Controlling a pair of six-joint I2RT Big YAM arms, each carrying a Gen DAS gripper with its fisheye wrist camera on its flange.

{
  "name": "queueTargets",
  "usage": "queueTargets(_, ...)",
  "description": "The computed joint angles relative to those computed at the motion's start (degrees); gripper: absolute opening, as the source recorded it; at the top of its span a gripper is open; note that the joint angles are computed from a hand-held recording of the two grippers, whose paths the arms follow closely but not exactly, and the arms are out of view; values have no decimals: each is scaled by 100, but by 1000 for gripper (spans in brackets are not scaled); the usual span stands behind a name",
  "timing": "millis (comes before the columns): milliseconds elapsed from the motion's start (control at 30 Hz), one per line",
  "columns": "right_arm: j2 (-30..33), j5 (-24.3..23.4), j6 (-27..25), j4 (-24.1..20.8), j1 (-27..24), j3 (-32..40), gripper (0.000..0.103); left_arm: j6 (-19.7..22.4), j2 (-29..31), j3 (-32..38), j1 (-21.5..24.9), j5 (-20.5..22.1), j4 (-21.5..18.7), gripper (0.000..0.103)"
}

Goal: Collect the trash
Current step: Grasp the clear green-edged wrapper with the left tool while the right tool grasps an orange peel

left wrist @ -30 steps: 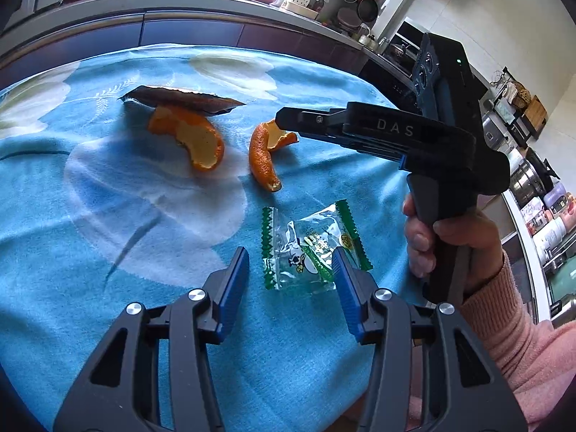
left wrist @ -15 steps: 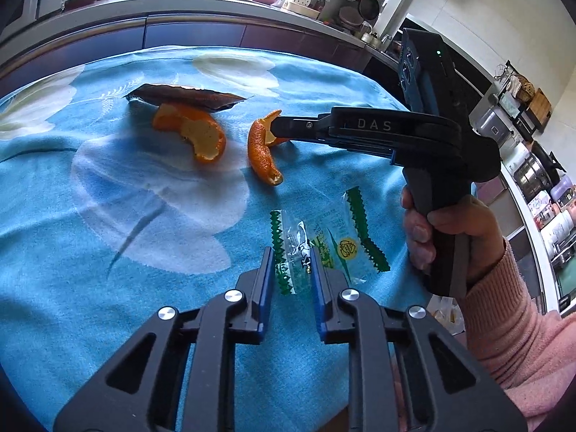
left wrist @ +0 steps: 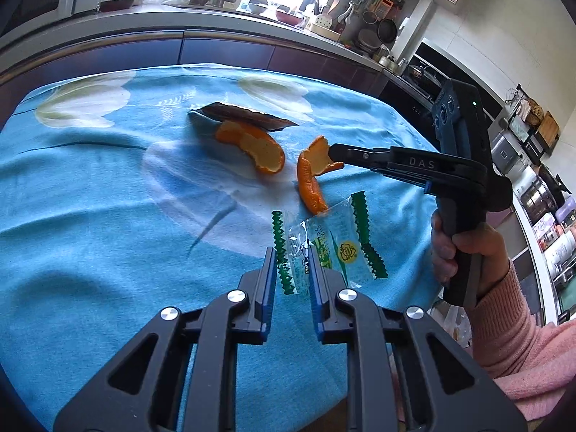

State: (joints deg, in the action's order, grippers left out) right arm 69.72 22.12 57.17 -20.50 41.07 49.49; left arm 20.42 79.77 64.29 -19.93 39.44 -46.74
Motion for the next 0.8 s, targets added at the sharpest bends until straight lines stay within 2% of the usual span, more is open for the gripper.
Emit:
queueTargets(200, 118, -126, -97, 94, 138, 130, 2, -14, -30, -2, 347, 79, -28, 17)
queueTargets(333, 318, -241, -110, 133, 186, 255, 8, -56, -67, -31, 502, 115, -7, 17)
queueTargets(400, 400, -313, -59, 148, 193, 286, 15, -88, -77, -40, 556, 133, 4, 17)
queueTargets(467, 457, -336, 59, 136, 201, 295, 40, -96, -87, -58, 617, 132, 27, 17)
queueTargets(500, 482, -351, 101, 123, 206, 300, 40, -97, -82, -62, 641, 149, 20, 17)
queueTargets(633, 512, -422, 138, 178, 241, 286, 38, -71, -55, -78, 712, 175, 18, 17)
queueTargets(700, 528, -556, 118, 233, 236, 284, 28, -59, -47, -93, 733, 165, 33, 17)
queueTargets(733, 557, -627, 91, 233, 239, 299, 15, -61, -34, -93, 741, 168, 35, 17)
queueTargets(800, 617, -676, 40, 198, 258, 342, 10, -74, -30, -96, 762, 151, 53, 17)
